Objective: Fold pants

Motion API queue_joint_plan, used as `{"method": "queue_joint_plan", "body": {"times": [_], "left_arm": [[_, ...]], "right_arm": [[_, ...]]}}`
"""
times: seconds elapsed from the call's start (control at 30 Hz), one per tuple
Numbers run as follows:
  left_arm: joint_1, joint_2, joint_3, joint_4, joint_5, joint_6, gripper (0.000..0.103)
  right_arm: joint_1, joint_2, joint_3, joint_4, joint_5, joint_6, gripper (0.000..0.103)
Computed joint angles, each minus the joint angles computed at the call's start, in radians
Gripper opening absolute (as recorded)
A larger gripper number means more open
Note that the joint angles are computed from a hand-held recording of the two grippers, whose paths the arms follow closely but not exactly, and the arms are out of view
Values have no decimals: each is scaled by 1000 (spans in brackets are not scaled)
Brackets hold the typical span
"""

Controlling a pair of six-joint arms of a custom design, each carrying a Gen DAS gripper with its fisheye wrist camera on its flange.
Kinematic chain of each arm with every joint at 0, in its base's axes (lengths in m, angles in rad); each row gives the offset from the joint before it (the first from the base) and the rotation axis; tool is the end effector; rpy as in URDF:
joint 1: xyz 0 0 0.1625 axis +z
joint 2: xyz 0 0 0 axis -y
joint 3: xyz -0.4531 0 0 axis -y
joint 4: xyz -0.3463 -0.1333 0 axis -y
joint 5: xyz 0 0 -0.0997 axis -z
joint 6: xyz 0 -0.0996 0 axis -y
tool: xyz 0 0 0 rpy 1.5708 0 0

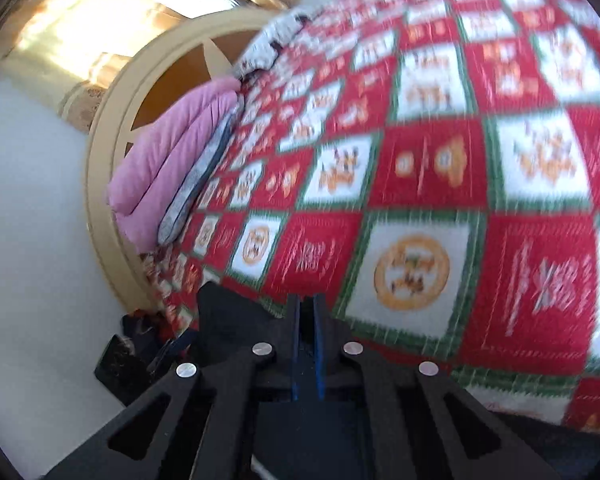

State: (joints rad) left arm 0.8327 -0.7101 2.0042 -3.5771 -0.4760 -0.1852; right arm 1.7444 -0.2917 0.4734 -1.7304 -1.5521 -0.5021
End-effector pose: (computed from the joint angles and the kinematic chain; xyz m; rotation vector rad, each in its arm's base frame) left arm -0.2016 -0.5513 0.1554 0.1162 2.1707 -1.2816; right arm 0.2838 -0.8356 0.1285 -1.0337 2.9432 0.0292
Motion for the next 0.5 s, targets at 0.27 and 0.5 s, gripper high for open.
{"method": "queue_joint_plan", "body": {"times": [0.27,0.5], "left_arm": [[-2,9,-8,53,56,13,76],[-14,14,-15,36,87,25,76]], "right_arm": [[-10,81,-106,28,-146,-12,9],[-22,-129,235,-243,-155,-82,39]]}}
